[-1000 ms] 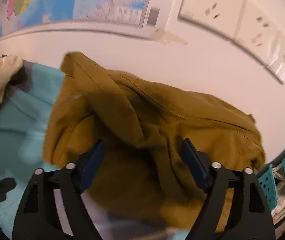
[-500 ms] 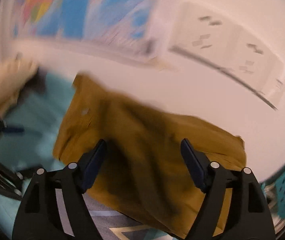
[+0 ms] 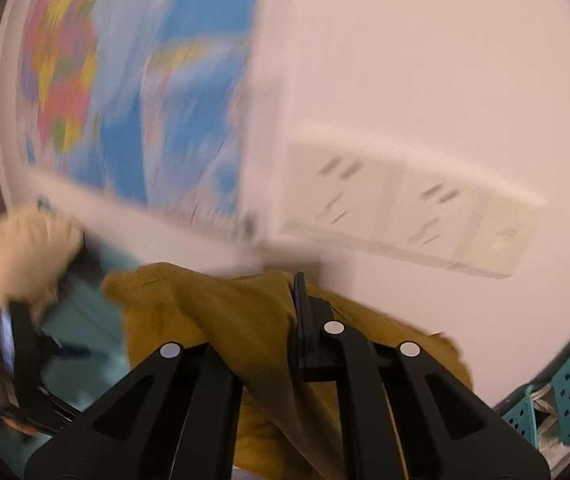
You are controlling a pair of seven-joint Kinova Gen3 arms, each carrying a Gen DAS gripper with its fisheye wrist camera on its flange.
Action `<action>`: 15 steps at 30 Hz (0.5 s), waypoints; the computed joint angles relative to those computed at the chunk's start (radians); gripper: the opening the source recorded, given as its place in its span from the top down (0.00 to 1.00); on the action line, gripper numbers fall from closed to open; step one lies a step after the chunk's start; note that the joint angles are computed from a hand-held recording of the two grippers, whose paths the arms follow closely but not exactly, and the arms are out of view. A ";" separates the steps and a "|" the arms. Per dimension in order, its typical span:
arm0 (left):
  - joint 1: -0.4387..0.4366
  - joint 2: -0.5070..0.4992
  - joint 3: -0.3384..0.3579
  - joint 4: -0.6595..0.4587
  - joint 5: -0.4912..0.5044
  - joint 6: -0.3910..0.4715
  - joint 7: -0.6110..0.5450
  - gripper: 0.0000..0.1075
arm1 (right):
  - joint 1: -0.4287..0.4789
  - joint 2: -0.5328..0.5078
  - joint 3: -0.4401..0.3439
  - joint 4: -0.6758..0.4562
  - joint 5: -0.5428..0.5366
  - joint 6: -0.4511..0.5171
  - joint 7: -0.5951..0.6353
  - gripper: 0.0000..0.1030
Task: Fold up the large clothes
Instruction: 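Grasp the mustard shirt with the right tool while the left tool approaches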
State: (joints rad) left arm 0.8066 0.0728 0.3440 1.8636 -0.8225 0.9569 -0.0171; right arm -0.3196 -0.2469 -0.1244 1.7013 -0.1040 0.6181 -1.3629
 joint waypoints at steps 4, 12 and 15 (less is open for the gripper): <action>0.005 -0.012 0.005 0.025 -0.076 -0.090 -0.009 0.11 | -0.004 -0.038 0.091 -0.071 -0.088 0.075 0.017 0.96; 0.083 0.057 0.019 0.017 -0.328 -0.224 0.008 0.11 | 0.029 -0.064 0.081 -0.108 -0.124 0.109 -0.018 0.96; 0.089 0.108 -0.021 -0.045 -0.319 -0.228 -0.003 0.11 | 0.018 -0.074 0.093 -0.110 -0.138 0.113 -0.006 0.96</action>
State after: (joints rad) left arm 0.8957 0.1812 0.3234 1.8183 -1.1415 0.7287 -0.0204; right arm -0.3017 -0.3206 -0.0316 1.5918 -0.2418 0.7312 -1.3692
